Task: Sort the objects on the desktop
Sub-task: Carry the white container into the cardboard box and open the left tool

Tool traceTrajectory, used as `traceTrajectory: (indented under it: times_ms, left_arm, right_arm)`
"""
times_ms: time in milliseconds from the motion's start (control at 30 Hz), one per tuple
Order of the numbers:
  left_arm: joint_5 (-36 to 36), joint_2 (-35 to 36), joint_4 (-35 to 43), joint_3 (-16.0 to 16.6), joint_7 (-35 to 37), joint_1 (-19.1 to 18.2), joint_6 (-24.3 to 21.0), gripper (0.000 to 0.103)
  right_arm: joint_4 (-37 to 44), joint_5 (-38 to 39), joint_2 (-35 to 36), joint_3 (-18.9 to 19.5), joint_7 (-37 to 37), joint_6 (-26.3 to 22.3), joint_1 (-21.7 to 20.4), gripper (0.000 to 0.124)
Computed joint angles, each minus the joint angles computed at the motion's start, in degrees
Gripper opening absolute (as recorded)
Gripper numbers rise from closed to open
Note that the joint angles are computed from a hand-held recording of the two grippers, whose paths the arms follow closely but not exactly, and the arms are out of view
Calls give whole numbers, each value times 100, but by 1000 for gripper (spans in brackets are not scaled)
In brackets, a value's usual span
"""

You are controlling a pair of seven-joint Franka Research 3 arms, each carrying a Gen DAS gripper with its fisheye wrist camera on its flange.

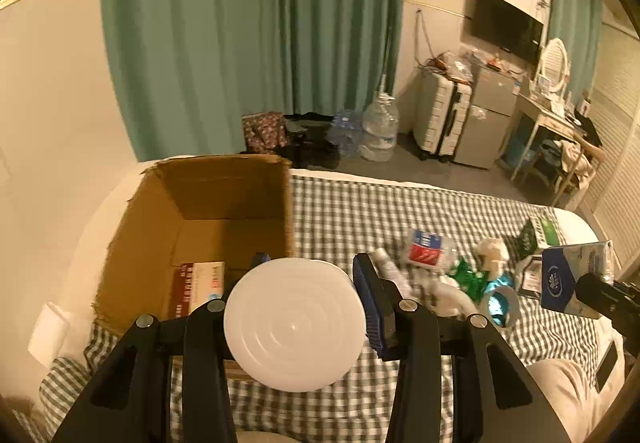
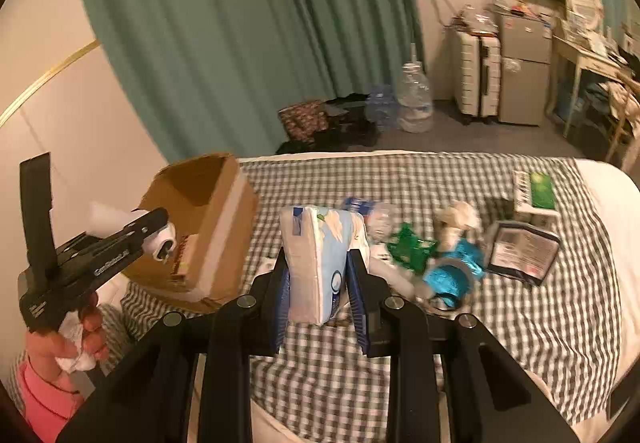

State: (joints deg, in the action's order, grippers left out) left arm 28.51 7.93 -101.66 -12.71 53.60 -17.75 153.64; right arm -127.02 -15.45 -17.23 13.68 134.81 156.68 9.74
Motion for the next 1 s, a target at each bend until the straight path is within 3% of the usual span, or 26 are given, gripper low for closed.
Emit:
traceTrajectory:
  times_ms: [133, 367, 867, 933, 1000]
  left_arm:
    - [-82, -59, -85, 82, 28, 138, 20, 44]
    - [-183, -58, -138, 198, 61, 394, -1, 44]
    - [-211, 261, -129, 345, 89, 670, -117, 44]
    - [-337, 316, -96, 337, 166, 716, -141, 48]
    - [-412, 307, -129, 357, 142, 744, -168, 79]
  right_arm:
    - [471, -56, 419, 49, -82, -34, 144, 26]
    - [1293, 98, 1264, -202, -569, -109, 726, 26]
    - [2657, 1086, 2673, -652, -1859, -508, 1645, 26]
    - [2792, 1105, 2777, -697, -1907, -556, 1728, 26]
    - [2934, 1173, 2899, -721, -1994, -609, 1783, 26]
